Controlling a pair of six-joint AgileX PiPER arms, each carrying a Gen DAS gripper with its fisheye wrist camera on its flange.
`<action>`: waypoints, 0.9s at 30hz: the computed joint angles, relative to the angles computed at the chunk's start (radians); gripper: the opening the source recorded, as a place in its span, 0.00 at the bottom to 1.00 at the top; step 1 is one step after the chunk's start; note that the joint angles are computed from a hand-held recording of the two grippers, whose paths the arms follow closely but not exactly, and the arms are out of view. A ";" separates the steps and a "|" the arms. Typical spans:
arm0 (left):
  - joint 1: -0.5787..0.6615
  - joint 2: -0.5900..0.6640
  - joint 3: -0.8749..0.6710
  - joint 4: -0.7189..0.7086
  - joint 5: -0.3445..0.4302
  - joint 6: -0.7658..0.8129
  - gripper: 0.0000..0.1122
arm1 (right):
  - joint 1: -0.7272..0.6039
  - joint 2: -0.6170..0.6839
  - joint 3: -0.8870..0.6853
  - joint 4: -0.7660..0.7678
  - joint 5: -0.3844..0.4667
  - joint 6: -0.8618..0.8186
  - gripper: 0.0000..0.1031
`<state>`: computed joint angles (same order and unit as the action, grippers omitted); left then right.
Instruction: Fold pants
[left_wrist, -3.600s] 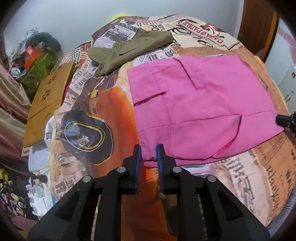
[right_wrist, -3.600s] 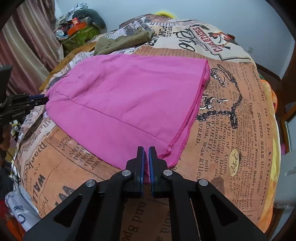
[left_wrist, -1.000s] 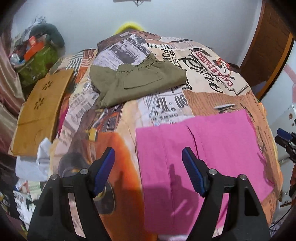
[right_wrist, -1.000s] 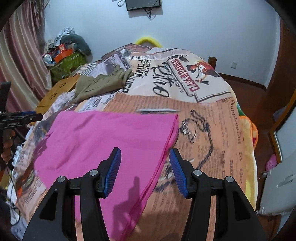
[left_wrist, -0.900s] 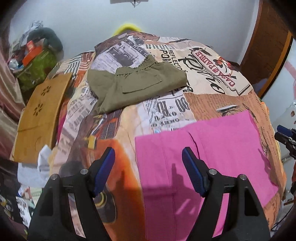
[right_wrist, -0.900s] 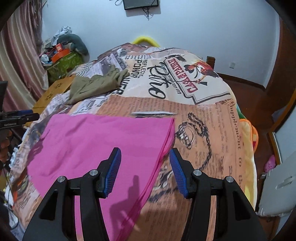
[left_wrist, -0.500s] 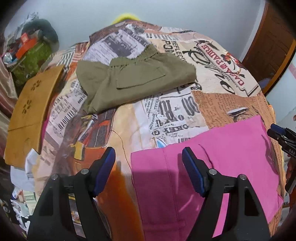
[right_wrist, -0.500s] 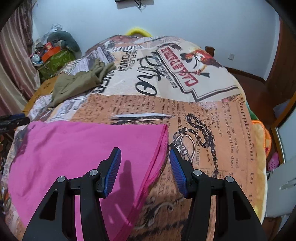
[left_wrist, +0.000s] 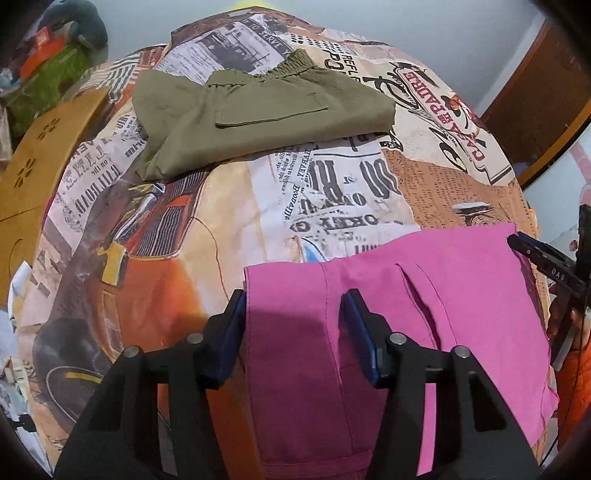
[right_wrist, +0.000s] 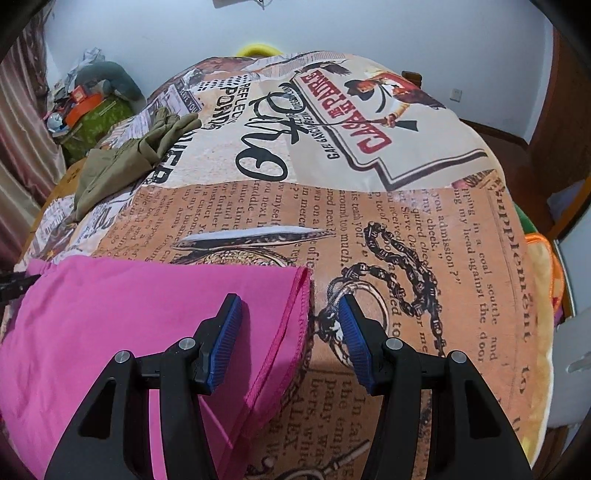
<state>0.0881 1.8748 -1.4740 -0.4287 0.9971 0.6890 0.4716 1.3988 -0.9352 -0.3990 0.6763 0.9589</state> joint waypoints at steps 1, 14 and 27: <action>-0.002 -0.004 0.005 0.003 -0.005 0.000 0.45 | -0.007 0.002 -0.001 0.009 -0.006 -0.005 0.49; -0.075 -0.147 0.219 0.101 -0.299 -0.081 0.34 | 0.037 0.075 -0.058 -0.039 0.026 -0.023 0.08; -0.097 -0.142 0.243 0.238 -0.351 -0.192 0.28 | 0.091 0.136 -0.094 -0.173 0.148 0.054 0.05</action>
<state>-0.0090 1.7327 -1.2311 -0.1903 0.6463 0.4970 0.5628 1.5346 -1.0287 -0.5716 0.8245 1.0133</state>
